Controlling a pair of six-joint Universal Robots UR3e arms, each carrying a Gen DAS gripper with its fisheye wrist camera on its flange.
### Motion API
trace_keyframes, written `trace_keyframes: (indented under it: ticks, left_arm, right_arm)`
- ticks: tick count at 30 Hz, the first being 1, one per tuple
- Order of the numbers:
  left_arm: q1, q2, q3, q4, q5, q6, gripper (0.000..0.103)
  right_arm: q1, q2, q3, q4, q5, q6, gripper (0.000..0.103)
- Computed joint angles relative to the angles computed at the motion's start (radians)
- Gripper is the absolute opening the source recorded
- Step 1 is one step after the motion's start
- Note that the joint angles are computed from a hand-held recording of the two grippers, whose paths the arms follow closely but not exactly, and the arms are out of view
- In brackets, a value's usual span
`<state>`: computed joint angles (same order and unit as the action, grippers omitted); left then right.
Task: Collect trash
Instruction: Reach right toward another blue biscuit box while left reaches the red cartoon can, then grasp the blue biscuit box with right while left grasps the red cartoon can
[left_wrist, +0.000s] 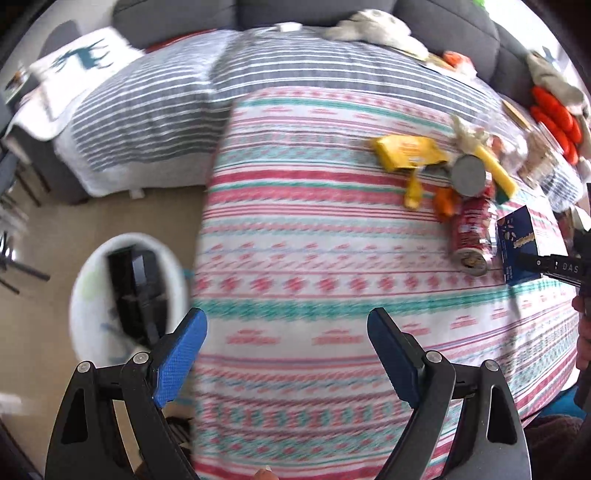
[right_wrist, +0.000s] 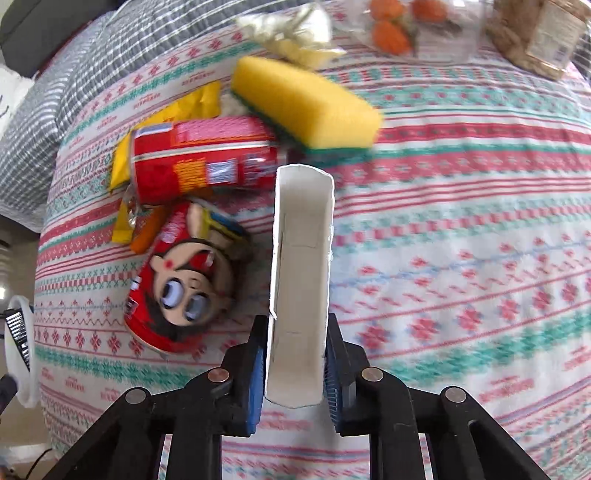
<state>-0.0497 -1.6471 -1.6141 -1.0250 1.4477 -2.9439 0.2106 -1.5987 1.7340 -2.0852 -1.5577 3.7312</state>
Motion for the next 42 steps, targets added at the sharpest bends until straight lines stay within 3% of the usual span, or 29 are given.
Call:
trace_keyframes:
  ticks: [5,8,10,13,19,23,30,42]
  left_arm:
    - [-0.154,-0.129,0.128,0.008,0.023,-0.056,0.091]
    - [-0.230,-0.208,0.211,0.010,0.033,-0.085,0.091]
    - [-0.273,-0.267,0.278,0.009,0.025,-0.101,0.091]
    - [-0.313,-0.340,0.356,0.017,-0.004,-0.114,0.091]
    - [-0.363,-0.477,0.517,0.009,-0.053,-0.115,0.090]
    - [-0.369,-0.518,0.541,0.019,-0.111,-0.119,0.087]
    - [-0.381,-0.580,0.599,0.004,-0.103,-0.094,0.071]
    - [-0.374,-0.526,0.524,0.001,-0.143,-0.091,0.070]
  right_arm:
    - [-0.123,-0.206,0.174,0.044,0.010,-0.098,0.027]
    - [-0.248,-0.369,0.283,0.086,0.046,-0.159,0.038]
    - [-0.303,-0.452,0.316,0.133,0.017,-0.180,0.045]
    - [-0.333,-0.505,0.333,0.177,-0.020,-0.192,0.052]
    - [-0.444,-0.620,0.367,0.236,0.048,-0.261,0.064]
    - [-0.439,-0.605,0.370,0.204,0.060,-0.242,0.069]
    - [-0.378,-0.492,0.356,0.139,0.078,-0.208,0.070]
    - [-0.290,-0.354,0.329,0.056,0.049,-0.150,0.070]
